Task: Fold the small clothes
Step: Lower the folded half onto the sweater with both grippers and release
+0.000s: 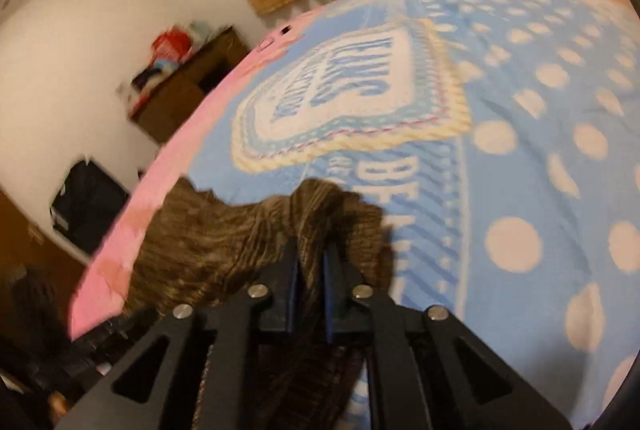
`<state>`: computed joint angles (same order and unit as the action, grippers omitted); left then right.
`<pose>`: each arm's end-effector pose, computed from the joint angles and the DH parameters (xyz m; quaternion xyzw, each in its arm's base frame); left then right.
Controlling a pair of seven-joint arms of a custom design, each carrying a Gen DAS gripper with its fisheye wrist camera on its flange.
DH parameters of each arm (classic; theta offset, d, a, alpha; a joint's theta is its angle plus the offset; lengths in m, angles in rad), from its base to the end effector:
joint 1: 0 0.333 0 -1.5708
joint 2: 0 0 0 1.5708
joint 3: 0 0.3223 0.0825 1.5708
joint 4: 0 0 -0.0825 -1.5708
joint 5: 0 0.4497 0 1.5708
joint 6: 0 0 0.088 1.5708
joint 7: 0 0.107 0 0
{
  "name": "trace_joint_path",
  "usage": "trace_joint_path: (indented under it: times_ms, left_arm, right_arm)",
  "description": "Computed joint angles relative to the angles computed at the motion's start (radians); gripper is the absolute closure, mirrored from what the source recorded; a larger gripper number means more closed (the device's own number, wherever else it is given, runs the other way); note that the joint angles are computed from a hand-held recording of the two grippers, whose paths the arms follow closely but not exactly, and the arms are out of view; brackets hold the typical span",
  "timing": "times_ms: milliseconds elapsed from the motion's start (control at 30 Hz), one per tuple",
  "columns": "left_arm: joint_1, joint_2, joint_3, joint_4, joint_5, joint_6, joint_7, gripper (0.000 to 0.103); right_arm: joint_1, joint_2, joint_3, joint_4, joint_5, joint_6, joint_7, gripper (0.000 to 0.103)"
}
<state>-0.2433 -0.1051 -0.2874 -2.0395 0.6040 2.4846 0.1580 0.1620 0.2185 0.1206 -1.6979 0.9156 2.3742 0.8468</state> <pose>0.5391 -0.3249 0.5306 -0.8010 0.4795 -0.2968 0.2007 0.6994 0.2053 0.5033 -0.7660 0.4758 0.0343 0.4308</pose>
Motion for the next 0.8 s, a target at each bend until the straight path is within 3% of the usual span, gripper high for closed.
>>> trace_joint_path:
  times_ms: [100, 167, 233, 267, 367, 433, 567, 633, 667, 700, 800]
  left_arm:
    - [0.002, -0.043, 0.026, -0.036, -0.125, 0.050, 0.101, 0.037]
    - [0.032, -0.081, -0.003, -0.044, -0.032, 0.030, 0.030, 0.037]
    - [0.058, -0.081, -0.031, -0.006, 0.071, -0.034, -0.016, 0.037]
    - [0.058, -0.072, -0.029, 0.011, 0.079, -0.041, -0.008, 0.037]
    - [0.056, -0.006, -0.004, 0.080, 0.072, 0.021, 0.064, 0.037]
    - [0.047, 0.066, 0.013, 0.152, 0.043, 0.009, 0.170, 0.037]
    - [0.024, 0.190, 0.057, 0.264, 0.012, -0.174, 0.210, 0.037]
    - [0.051, 0.185, 0.076, 0.209, -0.046, -0.102, 0.196, 0.033]
    - [0.039, 0.165, 0.102, 0.173, 0.004, -0.045, 0.158, 0.032]
    - [0.039, 0.167, 0.103, 0.172, -0.001, -0.044, 0.186, 0.031]
    - [0.015, 0.210, 0.093, 0.274, 0.005, -0.208, 0.315, 0.030]
  right_arm:
    - [0.034, -0.075, -0.019, -0.080, -0.102, 0.095, 0.064, 0.084]
    - [0.063, -0.181, -0.025, -0.201, -0.185, 0.236, 0.098, 0.078]
    - [0.090, -0.236, -0.026, -0.258, -0.196, 0.329, 0.055, 0.078]
    - [0.108, -0.277, -0.030, -0.288, -0.137, 0.337, -0.025, 0.076]
    - [0.146, -0.282, -0.059, -0.266, -0.042, 0.220, -0.126, 0.077]
    - [0.153, -0.261, -0.061, -0.248, -0.048, 0.156, -0.110, 0.079]
    - [0.139, -0.212, -0.061, -0.246, -0.178, 0.111, 0.004, 0.082]
    - [0.107, -0.215, -0.077, -0.271, -0.039, 0.065, -0.061, 0.089]
    - [0.096, -0.215, -0.084, -0.269, -0.005, 0.042, -0.065, 0.094]
    - [0.083, -0.211, -0.091, -0.264, 0.020, 0.007, -0.049, 0.095]
    - [0.068, -0.200, -0.089, -0.252, 0.038, -0.018, -0.034, 0.098]
